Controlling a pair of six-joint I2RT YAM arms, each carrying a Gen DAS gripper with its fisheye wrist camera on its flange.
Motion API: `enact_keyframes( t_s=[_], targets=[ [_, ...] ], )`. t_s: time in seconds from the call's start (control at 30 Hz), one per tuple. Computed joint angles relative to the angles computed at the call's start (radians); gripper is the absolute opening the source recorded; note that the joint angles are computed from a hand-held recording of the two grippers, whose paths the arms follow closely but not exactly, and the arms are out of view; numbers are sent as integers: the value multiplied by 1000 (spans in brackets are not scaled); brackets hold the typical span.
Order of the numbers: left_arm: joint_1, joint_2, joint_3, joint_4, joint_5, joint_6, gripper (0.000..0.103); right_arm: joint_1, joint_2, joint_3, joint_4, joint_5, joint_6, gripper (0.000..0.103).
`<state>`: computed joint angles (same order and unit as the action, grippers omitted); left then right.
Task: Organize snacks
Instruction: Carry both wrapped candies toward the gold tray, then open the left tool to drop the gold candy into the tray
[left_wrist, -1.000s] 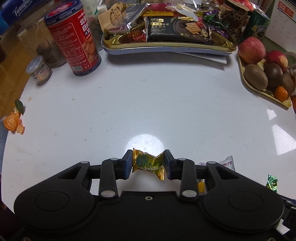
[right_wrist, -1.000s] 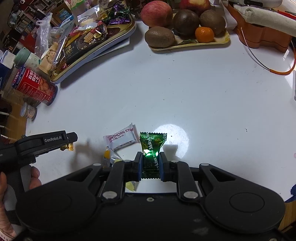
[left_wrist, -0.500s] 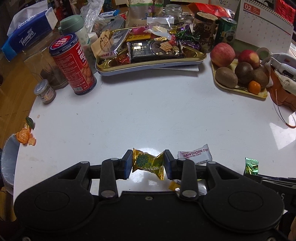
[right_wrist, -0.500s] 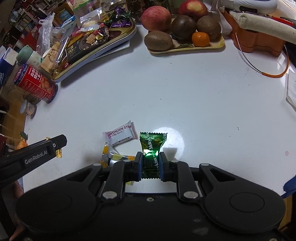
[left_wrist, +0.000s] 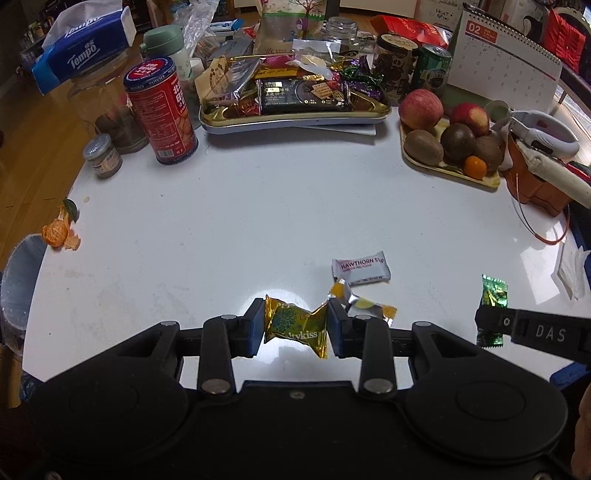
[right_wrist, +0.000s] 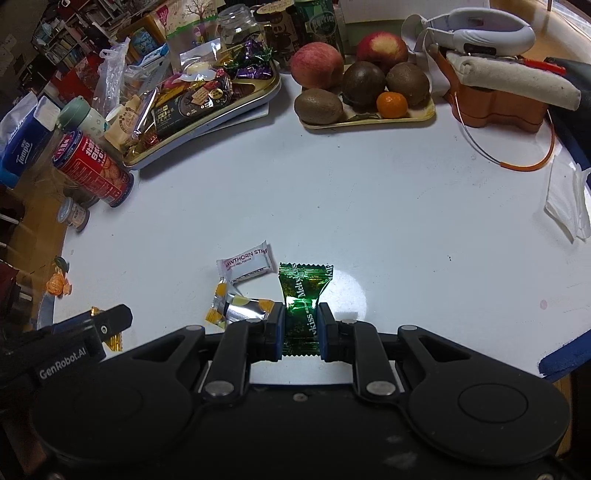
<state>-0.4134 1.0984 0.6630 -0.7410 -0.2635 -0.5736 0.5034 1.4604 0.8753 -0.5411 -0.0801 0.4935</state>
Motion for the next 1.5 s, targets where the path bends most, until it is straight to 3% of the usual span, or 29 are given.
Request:
enact_keyframes(
  t_s=[0.2,0.53,0.77,0.87,1.0,1.2,1.37,1.5],
  targets=[
    [-181,-89,-55,-88,-55,-147,43,-35,-145,-69,-48,-12,-39,19],
    [-534,-151,-138,-197,-114,-505,43,-105,-321,-140,-118,-32,-90,19],
    [-711,-185,-132,-247,-165,-648,46,-126,-385,-168,-147,-31,-93,19],
    [-741,-191,-123,-250,-181,-652,52,-129,-396,-175,-154,-28,-91,19],
    [-737,-201,-125,-251,-199,-653,53,-126,-407,-179,-162,-30,-95,19],
    [-675,-225,-140,-227,-132,-595,54,-93,-401,-177,-158,-24,-93,19],
    [-688,-232,-133,-244,-139,-625,62,-67,-389,-176,-156,-26,-99,19],
    [-684,-240,-127,-259,-152,-641,62,-67,-392,-178,-159,-35,-108,19]
  ],
)
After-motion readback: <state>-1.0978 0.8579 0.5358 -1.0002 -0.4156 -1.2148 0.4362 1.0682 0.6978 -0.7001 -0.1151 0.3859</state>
